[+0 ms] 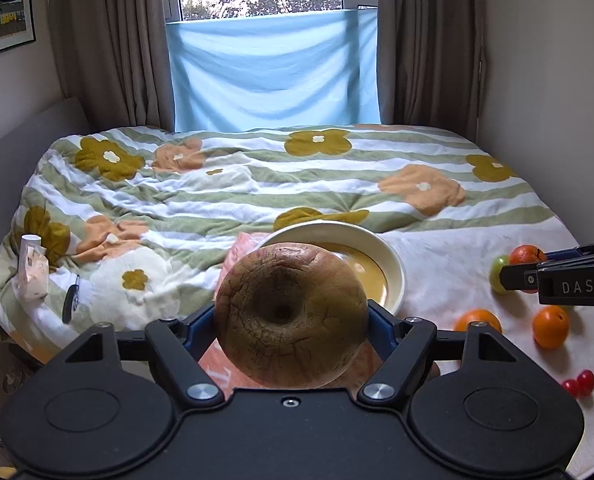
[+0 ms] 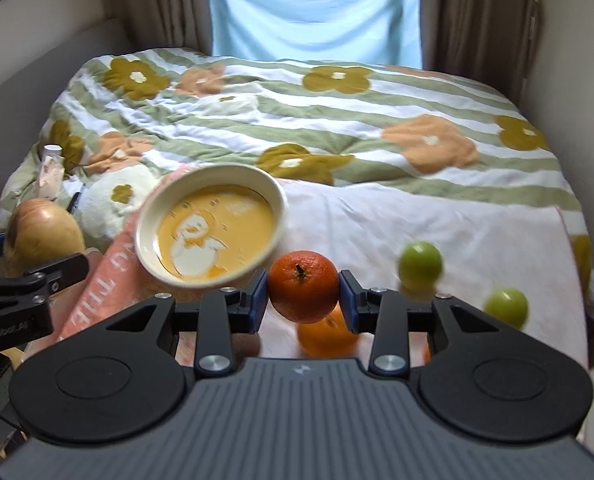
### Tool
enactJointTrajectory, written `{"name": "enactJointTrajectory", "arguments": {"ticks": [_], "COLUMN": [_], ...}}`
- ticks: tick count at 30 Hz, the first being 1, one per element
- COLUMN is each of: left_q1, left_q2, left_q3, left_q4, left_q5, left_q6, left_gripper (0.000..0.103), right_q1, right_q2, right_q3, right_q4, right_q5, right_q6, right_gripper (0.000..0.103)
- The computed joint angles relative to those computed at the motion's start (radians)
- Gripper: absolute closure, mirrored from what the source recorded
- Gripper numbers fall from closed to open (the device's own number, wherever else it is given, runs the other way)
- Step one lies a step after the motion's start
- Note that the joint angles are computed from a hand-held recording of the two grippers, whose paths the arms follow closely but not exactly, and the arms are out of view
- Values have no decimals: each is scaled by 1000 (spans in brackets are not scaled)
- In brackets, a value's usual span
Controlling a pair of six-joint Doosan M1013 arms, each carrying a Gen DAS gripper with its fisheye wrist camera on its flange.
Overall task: Organize fruits
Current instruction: 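Carry both fruits to the white bowl while the left tool lowers the apple in and opens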
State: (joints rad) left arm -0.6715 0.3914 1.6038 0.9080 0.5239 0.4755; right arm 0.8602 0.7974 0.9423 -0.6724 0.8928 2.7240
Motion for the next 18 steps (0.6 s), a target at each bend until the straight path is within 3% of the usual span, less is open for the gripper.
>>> {"name": "enactJointTrajectory", "arguments": {"ticks": [9, 18], "left_q1": [69, 123], "left_q2": [72, 182], "left_q3": [-99, -235], "left_q4": [-144, -452], "left_q5": [-52, -71], "left_q6": [227, 617], "left_gripper": [24, 24], "right_q1": [-37, -75], "right_q2": [130, 285], "right_q3": [-236, -509], "right_q4": [112, 185], "right_q5": [43, 146], "right_q6": [-122, -205], "right_gripper": [51, 51]}}
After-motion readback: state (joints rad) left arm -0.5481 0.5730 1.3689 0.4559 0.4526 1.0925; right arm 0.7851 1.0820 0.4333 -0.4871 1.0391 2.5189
